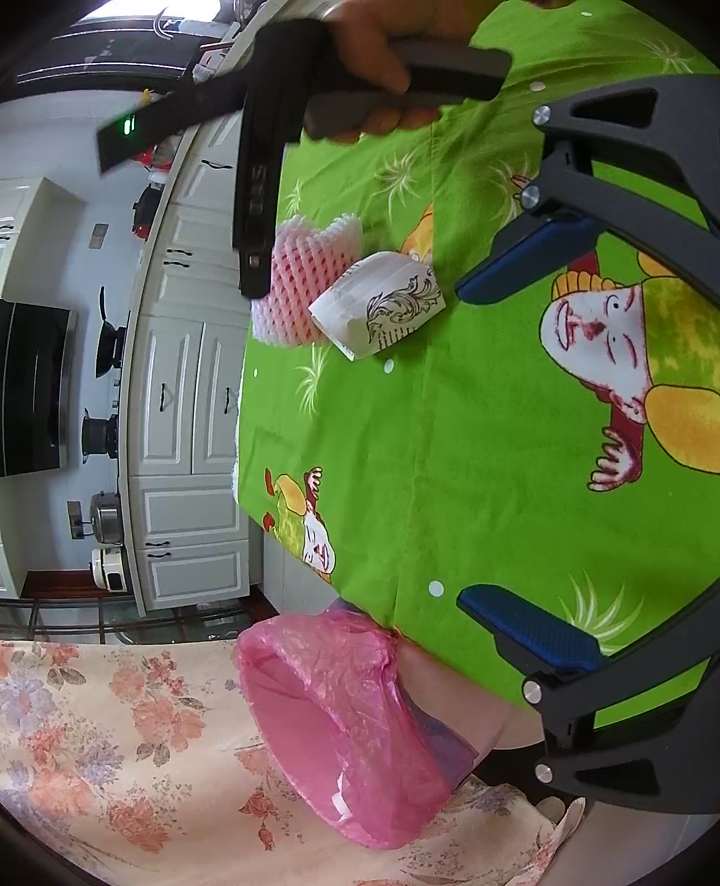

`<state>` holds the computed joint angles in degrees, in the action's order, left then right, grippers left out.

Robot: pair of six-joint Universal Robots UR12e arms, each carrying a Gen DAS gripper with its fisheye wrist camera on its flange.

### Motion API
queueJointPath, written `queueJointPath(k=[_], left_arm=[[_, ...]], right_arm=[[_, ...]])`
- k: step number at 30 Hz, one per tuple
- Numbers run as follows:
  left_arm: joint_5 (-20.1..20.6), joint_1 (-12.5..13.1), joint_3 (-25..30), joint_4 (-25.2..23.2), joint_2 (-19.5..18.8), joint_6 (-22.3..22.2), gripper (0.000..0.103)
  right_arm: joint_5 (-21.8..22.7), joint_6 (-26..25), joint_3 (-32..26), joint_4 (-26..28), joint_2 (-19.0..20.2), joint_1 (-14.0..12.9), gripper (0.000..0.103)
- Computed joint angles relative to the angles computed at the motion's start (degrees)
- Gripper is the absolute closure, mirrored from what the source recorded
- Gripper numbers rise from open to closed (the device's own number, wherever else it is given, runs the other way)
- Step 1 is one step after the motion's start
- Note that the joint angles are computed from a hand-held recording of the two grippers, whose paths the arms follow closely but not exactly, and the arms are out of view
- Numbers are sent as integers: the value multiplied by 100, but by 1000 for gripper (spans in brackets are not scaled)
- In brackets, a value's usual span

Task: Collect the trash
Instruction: 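Grasp the pink foam net with the right tool while the left tool grasps the printed paper cup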

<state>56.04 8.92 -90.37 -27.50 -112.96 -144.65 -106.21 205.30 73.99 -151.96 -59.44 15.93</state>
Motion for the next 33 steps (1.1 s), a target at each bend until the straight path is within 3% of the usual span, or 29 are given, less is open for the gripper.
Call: queueJointPath(k=[6,11,14,22,33], left_arm=[[60,-17,10,-20,-13,16,5],[111,-40,74,-92,-54,-55,5],[115,-70,106,-117,-72,-71,5],[161,-324,307,-281,-189,-201,5],[308,-754,670,-660,-429,-731,9]], right_arm=[[195,120,-22,181,104,-84,26],[229,285,199,-37,26,-80,56],[66,305,405,-329,-116,-31,64],[-758,648,1176,-907,-717,157,65],[-1361,1291,2042,-1023,-1332,381,65]])
